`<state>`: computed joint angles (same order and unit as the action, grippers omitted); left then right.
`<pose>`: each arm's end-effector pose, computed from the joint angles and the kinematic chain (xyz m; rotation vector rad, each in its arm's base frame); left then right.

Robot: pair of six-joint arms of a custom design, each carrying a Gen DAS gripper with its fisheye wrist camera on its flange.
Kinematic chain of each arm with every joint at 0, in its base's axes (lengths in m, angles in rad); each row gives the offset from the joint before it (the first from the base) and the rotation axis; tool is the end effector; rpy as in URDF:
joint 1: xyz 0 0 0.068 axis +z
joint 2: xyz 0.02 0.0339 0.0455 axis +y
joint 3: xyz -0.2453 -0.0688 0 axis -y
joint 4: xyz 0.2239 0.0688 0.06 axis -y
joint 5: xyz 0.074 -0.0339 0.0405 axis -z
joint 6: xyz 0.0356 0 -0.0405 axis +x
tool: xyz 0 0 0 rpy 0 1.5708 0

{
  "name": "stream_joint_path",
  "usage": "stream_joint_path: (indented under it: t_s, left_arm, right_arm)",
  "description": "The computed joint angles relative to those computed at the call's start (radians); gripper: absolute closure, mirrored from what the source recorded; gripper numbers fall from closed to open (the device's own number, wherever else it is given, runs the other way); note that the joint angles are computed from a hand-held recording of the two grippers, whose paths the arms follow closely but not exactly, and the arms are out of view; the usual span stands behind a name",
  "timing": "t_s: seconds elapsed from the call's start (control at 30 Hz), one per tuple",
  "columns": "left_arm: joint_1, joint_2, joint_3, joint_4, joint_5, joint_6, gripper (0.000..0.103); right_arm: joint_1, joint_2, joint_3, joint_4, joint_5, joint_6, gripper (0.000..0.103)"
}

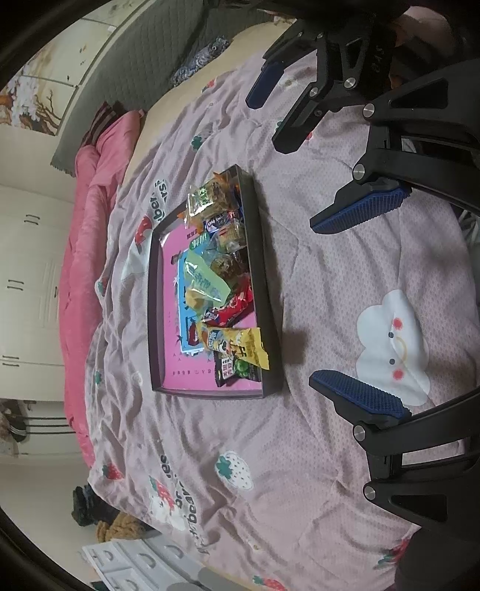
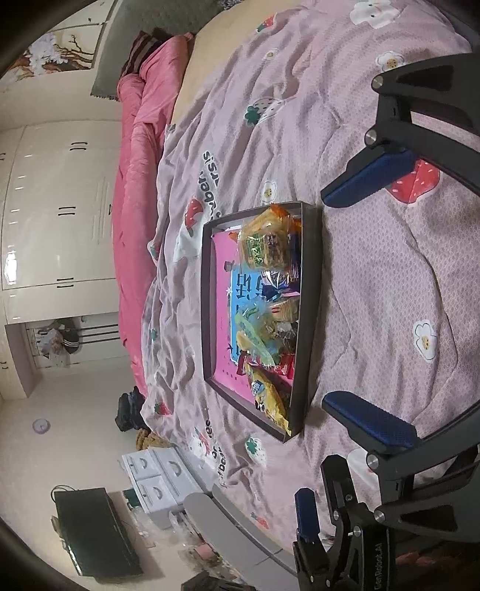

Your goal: Organize snacks

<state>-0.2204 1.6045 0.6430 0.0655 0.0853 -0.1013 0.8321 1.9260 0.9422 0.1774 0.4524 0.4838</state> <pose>0.2667 -0.0629 0.1239 0.1845 2.4713 -0.2436 0.2490 0.2503 0.1138 -0.1867 2.2738 0.1447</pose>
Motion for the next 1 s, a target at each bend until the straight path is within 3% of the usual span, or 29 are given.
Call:
stream_joint_path:
  t_s: [1.0]
  left_arm:
    - [0.01,0.023,0.014,0.004,-0.005,0.009,0.026]
  right_arm:
    - [-0.016,0.013,-0.011,0.02,-0.016,0.005,0.002]
